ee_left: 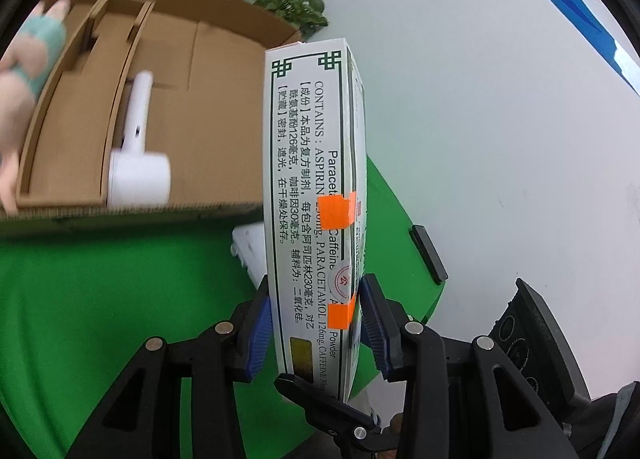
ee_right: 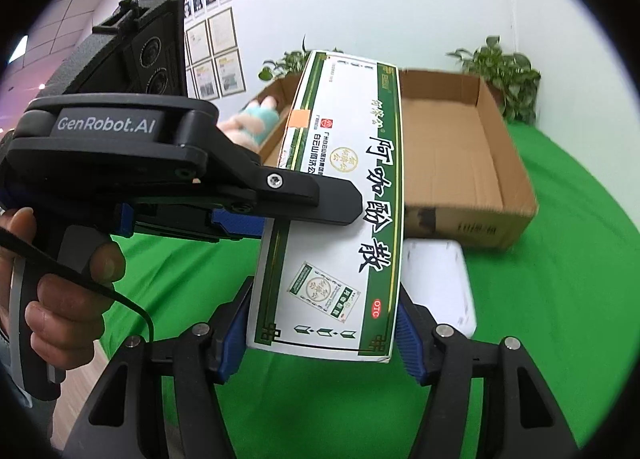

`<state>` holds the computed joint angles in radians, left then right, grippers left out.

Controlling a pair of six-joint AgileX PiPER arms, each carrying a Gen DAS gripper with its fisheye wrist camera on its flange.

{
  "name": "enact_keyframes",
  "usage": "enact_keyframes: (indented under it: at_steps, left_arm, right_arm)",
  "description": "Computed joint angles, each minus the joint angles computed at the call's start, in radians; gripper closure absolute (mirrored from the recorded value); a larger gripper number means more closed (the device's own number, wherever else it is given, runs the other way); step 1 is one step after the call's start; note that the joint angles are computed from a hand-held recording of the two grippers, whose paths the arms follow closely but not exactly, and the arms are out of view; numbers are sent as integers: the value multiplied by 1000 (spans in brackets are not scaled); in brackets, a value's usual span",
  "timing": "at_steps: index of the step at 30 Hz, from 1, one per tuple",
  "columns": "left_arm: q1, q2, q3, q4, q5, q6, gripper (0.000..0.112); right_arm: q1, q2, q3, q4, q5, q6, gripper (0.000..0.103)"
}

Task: Organize objects
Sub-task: 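Lift the medicine box with both grippers and carry it over the large box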

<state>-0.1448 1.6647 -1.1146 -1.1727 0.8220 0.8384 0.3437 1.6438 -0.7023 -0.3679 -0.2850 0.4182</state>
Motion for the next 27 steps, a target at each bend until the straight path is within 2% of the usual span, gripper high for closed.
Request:
enact_keyframes:
  at_steps: [11,14,15,16,19,21,27]
  left_arm:
    - [6,25,-268,165,57,-155,73]
    - [-2,66,-384,222,76,-223,73]
    - [-1,89,-448,268,107,-269,73]
    - [-22,147,-548,281,98,-310,73]
    - [-17,189,-676,321,155,-373,74]
    - [-12,275,-830,351,199,-437,74]
    - [0,410,-1098,408,293,-550,74]
  right_arm:
    - [-64,-6,-122,-126,3,90,42]
    - [-90,6,-177,-273,6,228,42]
    - [-100,12,-201,-331,9,282,42]
    - [-105,13,-213,-363,10,309,42]
    - [-126,32,-283,-517,24,444,42]
    - [-143,45,-334,-691,28,602,42]
    - [-172,99,-485,-1195,21,1114,42]
